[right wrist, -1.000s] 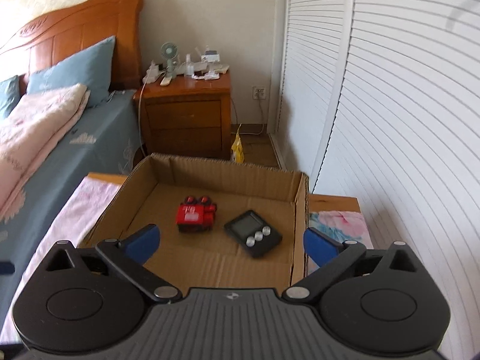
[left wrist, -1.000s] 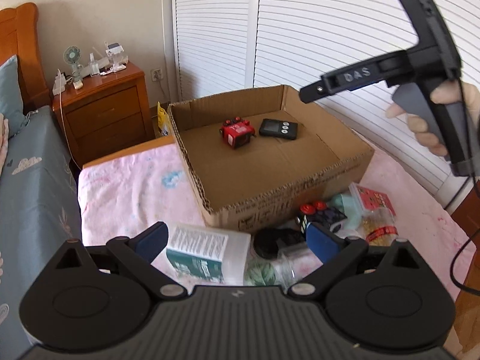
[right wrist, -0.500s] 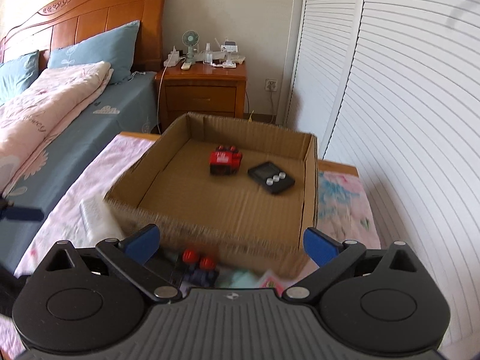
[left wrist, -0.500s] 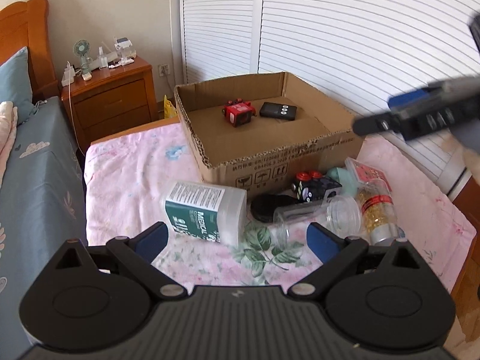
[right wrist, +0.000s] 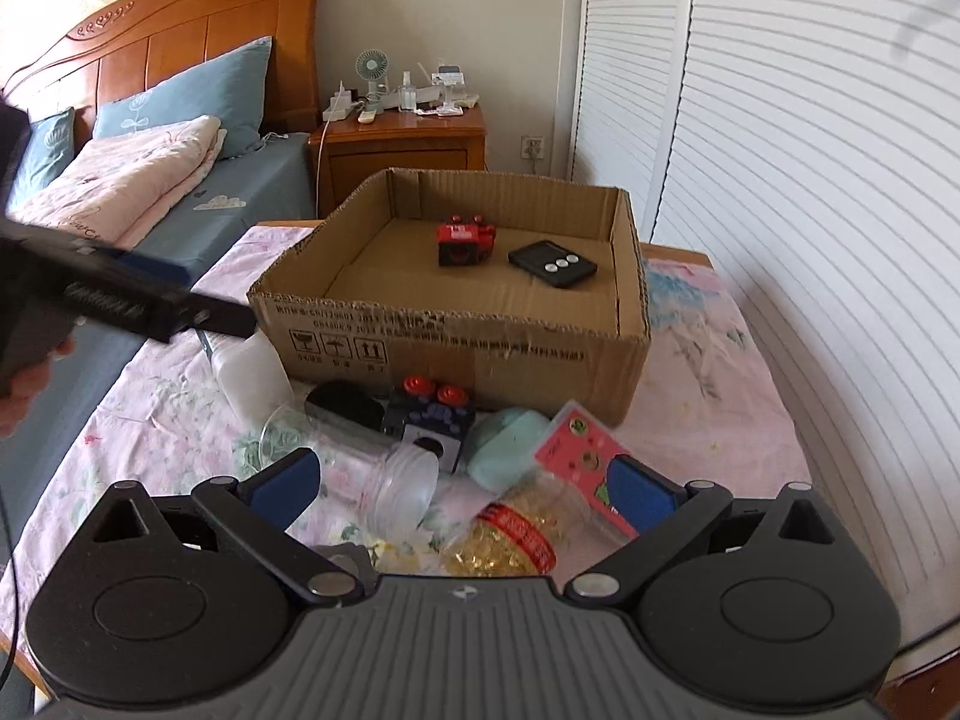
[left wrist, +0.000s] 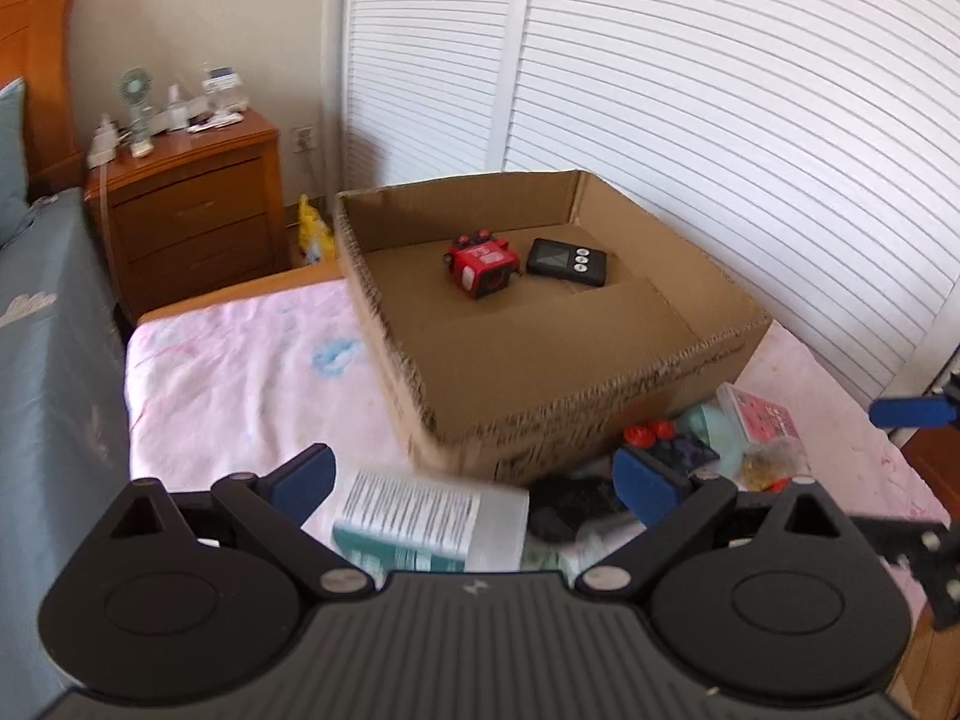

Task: Organize rigid objects
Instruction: 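Grasp the white medicine bottle lying on the sheet with the left gripper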

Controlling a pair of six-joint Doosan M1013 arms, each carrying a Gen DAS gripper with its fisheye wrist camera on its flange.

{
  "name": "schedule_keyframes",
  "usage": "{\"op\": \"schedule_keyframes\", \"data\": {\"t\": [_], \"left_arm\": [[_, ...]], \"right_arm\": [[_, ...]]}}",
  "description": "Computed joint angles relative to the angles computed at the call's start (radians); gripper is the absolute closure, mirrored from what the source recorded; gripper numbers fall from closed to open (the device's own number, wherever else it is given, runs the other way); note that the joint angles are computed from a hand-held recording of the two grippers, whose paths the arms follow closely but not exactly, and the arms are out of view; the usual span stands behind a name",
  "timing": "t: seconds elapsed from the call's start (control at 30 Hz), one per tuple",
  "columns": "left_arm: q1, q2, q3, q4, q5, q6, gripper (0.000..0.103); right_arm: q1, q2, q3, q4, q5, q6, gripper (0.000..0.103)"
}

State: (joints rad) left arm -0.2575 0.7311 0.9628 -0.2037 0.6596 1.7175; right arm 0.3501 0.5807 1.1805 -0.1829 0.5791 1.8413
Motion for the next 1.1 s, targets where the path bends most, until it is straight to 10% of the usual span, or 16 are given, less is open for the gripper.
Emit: {"op": "schedule_keyframes", "data": {"t": [0.57, 0.87, 1.1], "left_arm": [[0.013, 0.023, -0.025, -0.123, 0.142, 0.088, 0.005], [-0.020, -0.062, 0.140, 0.061, -0.046, -0.015, 0.004], [-0.014, -0.046, 0.119, 0.101, 0.003, -0.059, 0.003]], "right_arm": [[-0.010, 0.006, -0.001, -0.022, 0.008, 0.042, 0.000], [-0.003, 0.004, 0.006, 0.012, 0.046, -0.023, 0.000], [0.012, 0.000, 0.010, 0.051, 0.041, -0.106, 0.000]]}}
